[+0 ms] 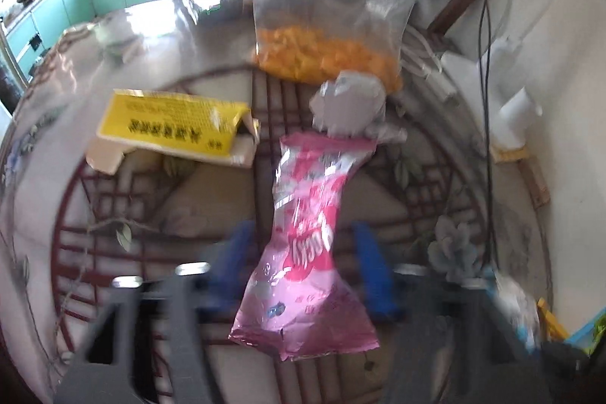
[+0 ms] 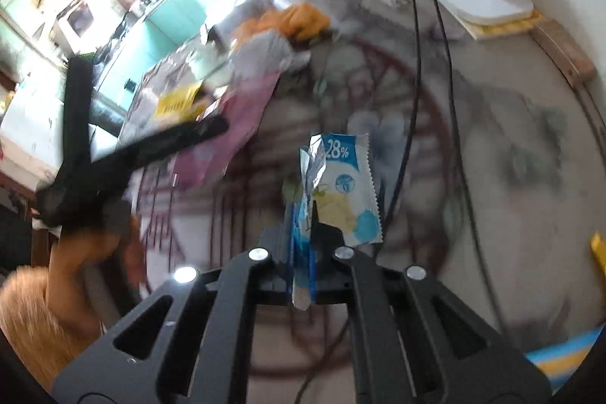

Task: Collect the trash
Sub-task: 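Grasp the pink wrapper with the left tool while the right tool grasps the blue-white milk packet, then carry the pink wrapper and milk packet over the red bucket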

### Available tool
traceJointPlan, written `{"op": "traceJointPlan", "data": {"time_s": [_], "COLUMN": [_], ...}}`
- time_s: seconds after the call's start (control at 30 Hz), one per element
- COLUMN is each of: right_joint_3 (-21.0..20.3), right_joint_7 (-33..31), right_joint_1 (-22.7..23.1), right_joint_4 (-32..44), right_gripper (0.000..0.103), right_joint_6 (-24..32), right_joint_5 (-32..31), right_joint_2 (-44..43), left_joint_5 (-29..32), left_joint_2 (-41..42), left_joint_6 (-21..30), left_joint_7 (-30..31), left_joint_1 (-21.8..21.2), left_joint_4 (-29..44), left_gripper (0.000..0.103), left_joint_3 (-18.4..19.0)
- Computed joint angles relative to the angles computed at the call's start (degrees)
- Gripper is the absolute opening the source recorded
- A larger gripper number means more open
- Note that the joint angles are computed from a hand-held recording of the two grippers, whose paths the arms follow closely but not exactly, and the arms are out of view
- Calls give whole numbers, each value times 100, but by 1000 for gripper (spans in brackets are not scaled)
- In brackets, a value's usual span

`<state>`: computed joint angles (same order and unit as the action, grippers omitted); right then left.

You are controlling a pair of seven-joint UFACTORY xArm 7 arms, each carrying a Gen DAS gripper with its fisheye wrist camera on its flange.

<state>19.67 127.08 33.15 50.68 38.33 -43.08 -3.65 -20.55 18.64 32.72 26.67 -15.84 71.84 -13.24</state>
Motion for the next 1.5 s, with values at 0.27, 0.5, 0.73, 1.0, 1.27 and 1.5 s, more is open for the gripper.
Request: {"op": "traceJointPlan", "data": {"time_s": [0.27, 0.5, 0.73, 1.0, 1.27, 1.5], "right_joint_3": [66, -61, -314, -628, -935, -1178], "right_joint_7": [551, 448, 284, -373, -1124, -1582], "right_joint_1": [395, 615, 944, 1320, 1696, 2002], "right_joint_4": [500, 1054, 1780, 2730, 3706, 4345], "right_gripper": [6, 6, 6, 6, 6, 6], "right_joint_6": [386, 586, 656, 688, 703, 758], "right_joint_5": [-310, -414, -558, -688, -534, -234], "right_joint_2": [355, 712, 1226, 1802, 2429, 2859], "left_joint_5": [-1143, -1979, -1923, -1902, -2052, -2063], "left_joint_2": [-891, -2252, -2892, -3105, -3256, -3174], "left_joint_6": [322, 921, 1072, 1269, 1435, 1547], "left_joint_7": [1474, 2521, 2692, 2744, 2970, 3059], "left_joint_1": [501, 660, 854, 1179, 1448, 1677], "left_joint_4": [-737, -1777, -2444, -2576, -2619, -2558], "left_gripper": [12, 12, 12, 12, 12, 12], "left_joint_3": [-71, 744, 1369, 1771, 2008, 2136]}}
